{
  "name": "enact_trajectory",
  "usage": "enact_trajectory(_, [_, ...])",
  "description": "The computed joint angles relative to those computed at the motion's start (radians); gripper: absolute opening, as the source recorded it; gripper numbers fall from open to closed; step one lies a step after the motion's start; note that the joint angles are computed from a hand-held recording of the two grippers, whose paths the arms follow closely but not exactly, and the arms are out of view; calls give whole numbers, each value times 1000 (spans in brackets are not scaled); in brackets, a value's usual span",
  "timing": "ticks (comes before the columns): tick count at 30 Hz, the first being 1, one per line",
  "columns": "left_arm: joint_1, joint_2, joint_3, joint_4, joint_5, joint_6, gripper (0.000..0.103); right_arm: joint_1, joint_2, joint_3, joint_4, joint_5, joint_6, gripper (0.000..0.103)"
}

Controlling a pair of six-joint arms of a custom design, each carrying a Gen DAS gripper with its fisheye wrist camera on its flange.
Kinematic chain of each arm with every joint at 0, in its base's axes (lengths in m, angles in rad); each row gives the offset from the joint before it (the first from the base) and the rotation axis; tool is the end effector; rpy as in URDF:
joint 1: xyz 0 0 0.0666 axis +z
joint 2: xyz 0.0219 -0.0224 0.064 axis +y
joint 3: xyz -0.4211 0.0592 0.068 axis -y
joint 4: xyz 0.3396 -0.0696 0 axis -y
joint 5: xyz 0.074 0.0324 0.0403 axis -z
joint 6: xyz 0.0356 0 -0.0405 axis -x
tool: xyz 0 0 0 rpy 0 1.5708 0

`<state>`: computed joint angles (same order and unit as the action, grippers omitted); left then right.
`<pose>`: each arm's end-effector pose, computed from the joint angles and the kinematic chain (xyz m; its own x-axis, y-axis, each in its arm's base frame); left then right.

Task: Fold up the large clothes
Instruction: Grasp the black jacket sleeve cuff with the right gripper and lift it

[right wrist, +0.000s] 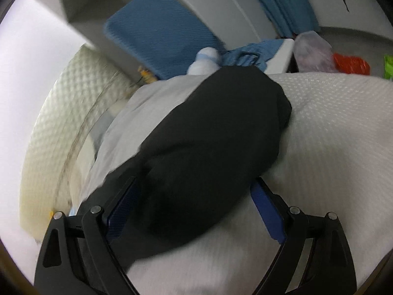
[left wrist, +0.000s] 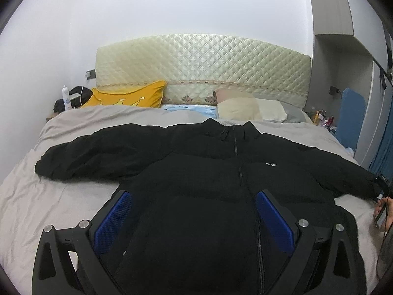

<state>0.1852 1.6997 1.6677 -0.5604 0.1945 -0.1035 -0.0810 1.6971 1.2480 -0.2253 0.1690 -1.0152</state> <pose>0.5647 0.0984 0.4676 -0.5483 0.0004 -0.8363 0.0338 0.9992 -0.0216 0.5311 -0.0495 0.3241 -0.1493 0.8524 -0.5012 0.6399 0.4697 0.6082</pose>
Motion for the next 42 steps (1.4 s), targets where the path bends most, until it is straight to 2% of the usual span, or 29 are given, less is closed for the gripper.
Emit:
enact_trajectory(2, [-12, 31, 22, -19, -8, -6, 103, -15, 20, -4, 53, -6, -18, 89])
enact_trajectory(4, [-21, 54, 32, -24, -34, -20, 103, -23, 38, 12, 68, -3, -12, 81])
enact_trajectory(6, [-25, 72, 35, -20, -53, -33, 103, -25, 54, 39, 71, 25, 13, 51])
enact_trajectory(7, [-24, 81, 43, -26, -50, -33, 103, -27, 57, 45, 73, 33, 21, 44])
enact_trajectory(9, [-21, 109, 84, -72, -41, -33, 103, -17, 52, 77, 32, 64, 44, 19])
enact_trajectory(12, [-12, 127, 121, -88, -30, -33, 103, -5, 30, 132, -49, 114, 105, 9])
enact_trajectory(14, [-2, 137, 140, -95, -2, -34, 103, 10, 5, 167, -106, 142, 111, 8])
enact_trajectory(16, [8, 146, 171, -122, 12, -39, 103, 25, -17, 192, -139, 168, 116, 7])
enact_trajectory(19, [18, 138, 170, -119, 33, -56, 103, 45, -39, 228, -169, 195, 152, 7])
enact_trajectory(22, [35, 94, 89, -53, 32, -72, 103, 64, -59, 259, -179, 211, 184, 7])
enact_trajectory(24, [47, 78, 77, -103, 39, -92, 103, 81, -81, 272, -176, 225, 226, 7])
enact_trajectory(27, [63, 21, 10, -70, 27, -122, 103, 110, -99, 299, -189, 236, 260, 7])
enact_trajectory(29, [76, -5, -2, -76, 27, -130, 103, 133, -121, 310, -196, 238, 253, 6])
enact_trajectory(31, [95, -19, 4, -97, 58, -110, 103, 162, -135, 341, -217, 246, 249, 7])
enact_trajectory(33, [124, -33, 15, -130, 125, -85, 103, 190, -140, 383, -250, 255, 256, 7])
enact_trajectory(35, [143, -49, 6, -133, 153, -79, 103, 225, -145, 434, -282, 265, 272, 7])
enact_trajectory(39, [170, -98, -42, -115, 165, -104, 103, 298, -138, 539, -348, 294, 302, 7])
enact_trajectory(42, [195, -117, -56, -140, 208, -121, 103, 370, -115, 629, -411, 339, 357, 7])
